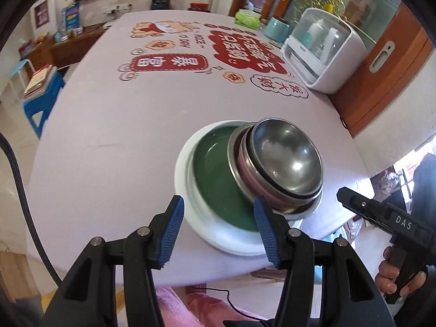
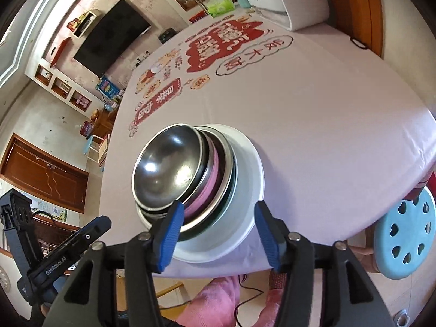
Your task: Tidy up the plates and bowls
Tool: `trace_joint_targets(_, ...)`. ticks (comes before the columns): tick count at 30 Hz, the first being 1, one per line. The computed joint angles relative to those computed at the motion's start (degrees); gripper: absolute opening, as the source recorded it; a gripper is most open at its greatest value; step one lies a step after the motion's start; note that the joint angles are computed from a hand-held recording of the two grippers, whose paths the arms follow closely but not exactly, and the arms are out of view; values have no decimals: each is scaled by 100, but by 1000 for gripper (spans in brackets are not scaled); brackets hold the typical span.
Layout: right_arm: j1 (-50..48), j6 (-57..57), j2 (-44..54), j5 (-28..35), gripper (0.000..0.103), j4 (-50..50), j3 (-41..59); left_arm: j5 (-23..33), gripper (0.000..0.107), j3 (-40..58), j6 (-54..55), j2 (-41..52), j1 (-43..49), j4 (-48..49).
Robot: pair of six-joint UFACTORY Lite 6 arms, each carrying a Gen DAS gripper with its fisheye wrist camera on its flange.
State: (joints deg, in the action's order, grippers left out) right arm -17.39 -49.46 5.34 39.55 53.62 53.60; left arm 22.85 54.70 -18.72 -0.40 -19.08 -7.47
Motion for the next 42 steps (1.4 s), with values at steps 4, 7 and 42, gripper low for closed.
trace_joint_targets(4,34,-223,-590,-12,69,71,-431,166,58,-308,-742,-644,-156,391)
trace_joint_targets(7,172,-40,-1104,-71,70,-187,-692,394,62,-418,-1757,-1037,-436,1288)
trace_joint_targets(42,653,1856,-3982,777,103,-2310,-753,3410,102,542,-6526,-1512,-3353,4884)
